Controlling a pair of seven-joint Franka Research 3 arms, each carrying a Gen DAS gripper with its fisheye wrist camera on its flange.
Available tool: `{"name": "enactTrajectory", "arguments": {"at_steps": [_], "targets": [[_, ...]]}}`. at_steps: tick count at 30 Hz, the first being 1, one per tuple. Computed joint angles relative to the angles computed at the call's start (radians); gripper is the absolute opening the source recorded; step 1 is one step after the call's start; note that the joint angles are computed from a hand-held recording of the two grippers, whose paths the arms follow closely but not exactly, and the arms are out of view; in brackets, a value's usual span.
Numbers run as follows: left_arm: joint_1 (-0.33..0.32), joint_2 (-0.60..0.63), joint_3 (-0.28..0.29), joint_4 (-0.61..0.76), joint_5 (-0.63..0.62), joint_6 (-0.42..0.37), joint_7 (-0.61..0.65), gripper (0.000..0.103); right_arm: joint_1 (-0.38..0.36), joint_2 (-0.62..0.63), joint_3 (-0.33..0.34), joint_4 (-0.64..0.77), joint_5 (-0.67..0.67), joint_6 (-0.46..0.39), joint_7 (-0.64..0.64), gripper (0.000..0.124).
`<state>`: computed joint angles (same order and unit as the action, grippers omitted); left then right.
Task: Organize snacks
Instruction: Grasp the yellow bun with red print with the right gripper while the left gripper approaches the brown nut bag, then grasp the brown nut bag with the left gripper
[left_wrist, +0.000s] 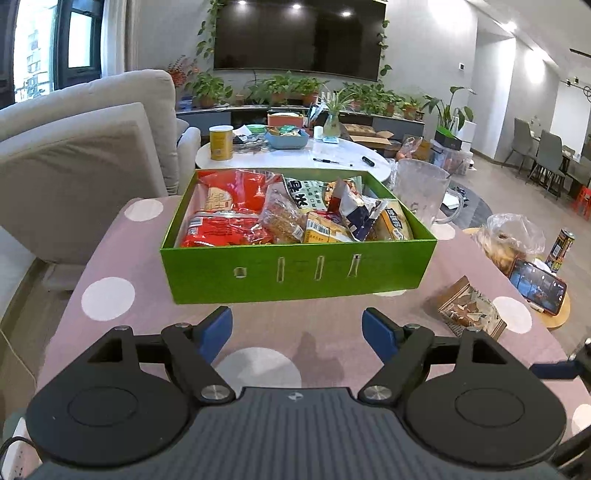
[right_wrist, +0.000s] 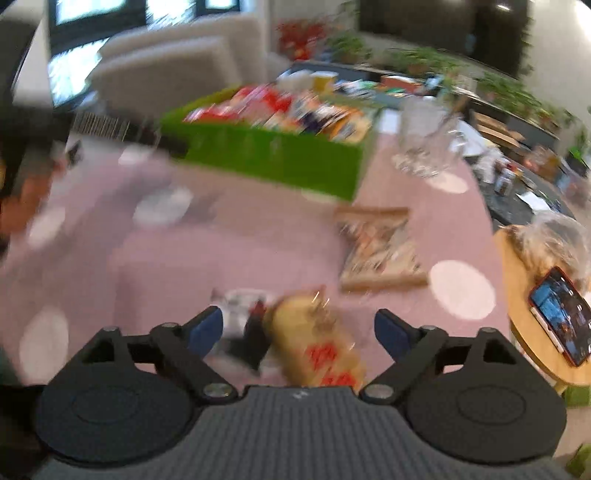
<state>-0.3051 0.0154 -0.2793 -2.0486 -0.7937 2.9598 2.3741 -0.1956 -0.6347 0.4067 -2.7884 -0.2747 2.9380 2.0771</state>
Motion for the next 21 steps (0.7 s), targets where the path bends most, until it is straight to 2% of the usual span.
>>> {"name": "enactTrajectory", "arguments": {"at_steps": [3, 5, 7, 9, 11, 14, 16, 18, 21], "targets": [[-0.003, 0.000, -0.002, -0.002, 0.005, -0.004, -0.003, 0.076, -0.079, -0.004, 0.078, -0.001, -0.056, -0.018, 0.046, 0.068], [-0.007, 0.000, -0.005, -0.003, 0.017, -0.006, -0.009, 0.076, -0.046, 0.017, 0.019, -0.010, -0.031, 0.027, 0.049, 0.066], [-0.011, 0.003, -0.008, -0.001, 0.039, -0.013, -0.025, 0.076, -0.024, 0.020, -0.013, -0.007, 0.001, 0.018, 0.045, 0.058], [-0.015, 0.006, -0.011, 0.000, 0.060, -0.024, -0.049, 0.076, -0.092, -0.001, 0.052, 0.001, -0.035, 0.009, 0.081, 0.058], [-0.020, 0.009, -0.017, 0.001, 0.077, -0.040, -0.073, 0.080, -0.114, -0.046, 0.074, -0.019, -0.046, 0.026, 0.112, 0.058], [-0.034, 0.017, -0.028, 0.001, 0.131, -0.053, -0.160, 0.082, -0.230, -0.118, 0.147, -0.011, -0.049, 0.042, 0.203, 0.058], [-0.043, 0.025, -0.037, 0.006, 0.170, -0.071, -0.200, 0.082, -0.350, -0.135, 0.213, 0.024, -0.067, 0.028, 0.261, 0.058], [-0.051, 0.030, -0.047, 0.005, 0.194, -0.072, -0.211, 0.082, -0.484, -0.107, 0.283, 0.076, -0.121, 0.008, 0.294, 0.058], [-0.057, 0.037, -0.055, 0.002, 0.240, -0.063, -0.232, 0.082, -0.609, -0.003, 0.340, 0.149, -0.195, -0.038, 0.326, 0.058]]}}
